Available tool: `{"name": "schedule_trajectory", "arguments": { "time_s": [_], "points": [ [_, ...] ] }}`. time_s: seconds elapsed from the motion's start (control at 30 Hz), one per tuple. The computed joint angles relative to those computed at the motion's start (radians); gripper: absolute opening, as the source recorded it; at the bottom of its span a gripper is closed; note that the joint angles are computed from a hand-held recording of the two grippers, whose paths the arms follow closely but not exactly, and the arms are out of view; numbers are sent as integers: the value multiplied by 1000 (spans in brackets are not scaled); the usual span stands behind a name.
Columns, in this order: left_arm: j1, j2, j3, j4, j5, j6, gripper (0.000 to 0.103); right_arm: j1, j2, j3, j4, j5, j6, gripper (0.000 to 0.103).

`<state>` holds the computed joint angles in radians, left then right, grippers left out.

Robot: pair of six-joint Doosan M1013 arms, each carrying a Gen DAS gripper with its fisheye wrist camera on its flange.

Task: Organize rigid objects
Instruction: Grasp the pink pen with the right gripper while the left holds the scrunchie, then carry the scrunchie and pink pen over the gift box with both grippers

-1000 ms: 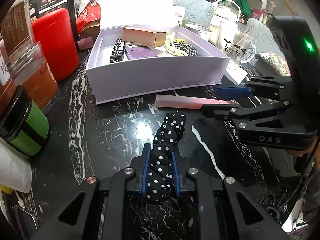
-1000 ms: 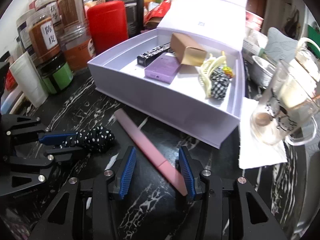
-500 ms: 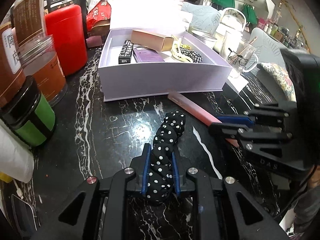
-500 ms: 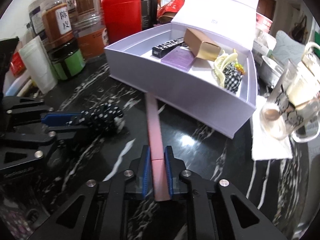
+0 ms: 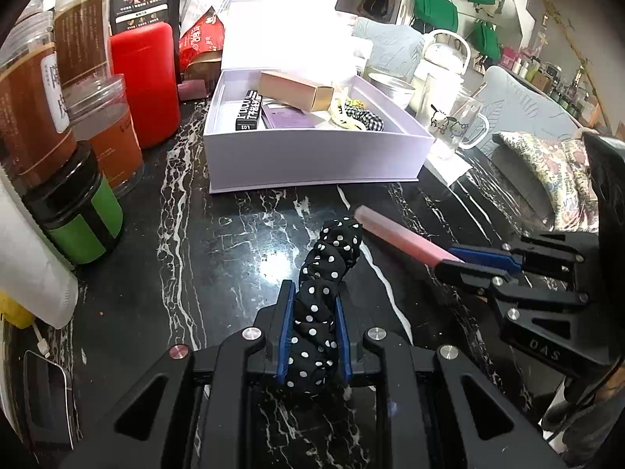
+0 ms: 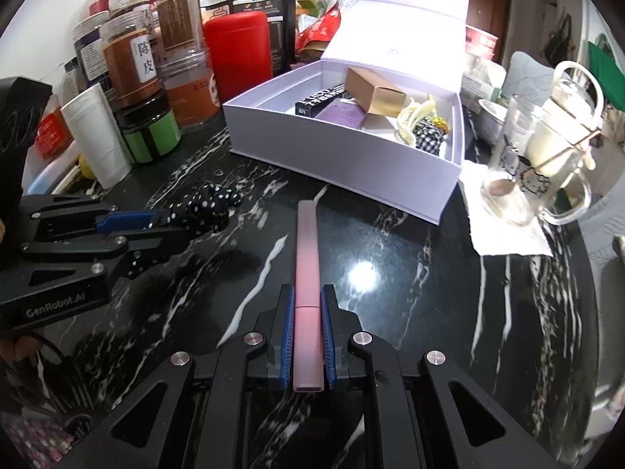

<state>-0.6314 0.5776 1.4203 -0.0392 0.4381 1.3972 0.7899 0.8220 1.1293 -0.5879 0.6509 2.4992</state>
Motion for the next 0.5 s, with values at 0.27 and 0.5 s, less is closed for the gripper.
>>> {"name": "schedule_trajectory", "arguments": {
  "time_s": [0.27,0.5],
  "points": [
    [-10,-31,31,46,-41,-48,19,24,-31,45,-91,1,124,13],
    [-21,-50,37,115,-68,-109,19,41,-54,75,-153,11,230,13]
  ]
}}
